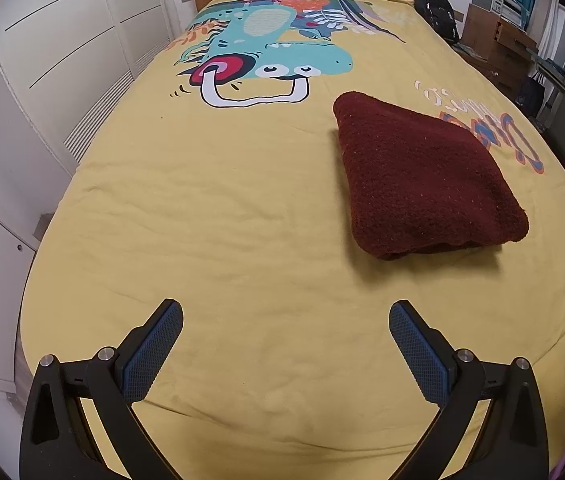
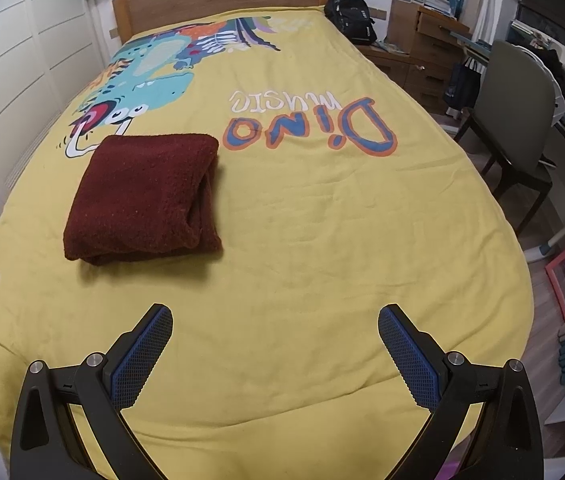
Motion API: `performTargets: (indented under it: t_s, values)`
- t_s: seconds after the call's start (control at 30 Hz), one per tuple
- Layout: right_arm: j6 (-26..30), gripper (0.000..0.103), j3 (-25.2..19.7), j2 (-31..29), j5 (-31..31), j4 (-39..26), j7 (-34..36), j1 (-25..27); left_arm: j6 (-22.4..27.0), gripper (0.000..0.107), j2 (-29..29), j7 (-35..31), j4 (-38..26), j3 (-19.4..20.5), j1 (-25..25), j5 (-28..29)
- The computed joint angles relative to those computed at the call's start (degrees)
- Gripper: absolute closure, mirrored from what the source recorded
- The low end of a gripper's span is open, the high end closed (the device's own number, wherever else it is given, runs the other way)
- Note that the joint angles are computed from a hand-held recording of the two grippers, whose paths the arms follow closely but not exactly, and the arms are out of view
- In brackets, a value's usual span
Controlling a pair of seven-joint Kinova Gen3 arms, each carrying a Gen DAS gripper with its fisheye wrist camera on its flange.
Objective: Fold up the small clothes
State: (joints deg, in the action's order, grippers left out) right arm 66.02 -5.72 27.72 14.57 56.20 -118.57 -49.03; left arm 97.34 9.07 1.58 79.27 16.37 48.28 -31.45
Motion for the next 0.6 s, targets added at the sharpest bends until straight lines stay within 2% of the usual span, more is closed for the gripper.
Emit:
performTargets:
  t_s: [0.6]
  values:
    - [1.7,0.0,0.07,0.72,-0.31,-1.85,1.1,-0.46,-1.76,0.005,-1.03,-0.54,1.49,0.38,-1.21,0.95]
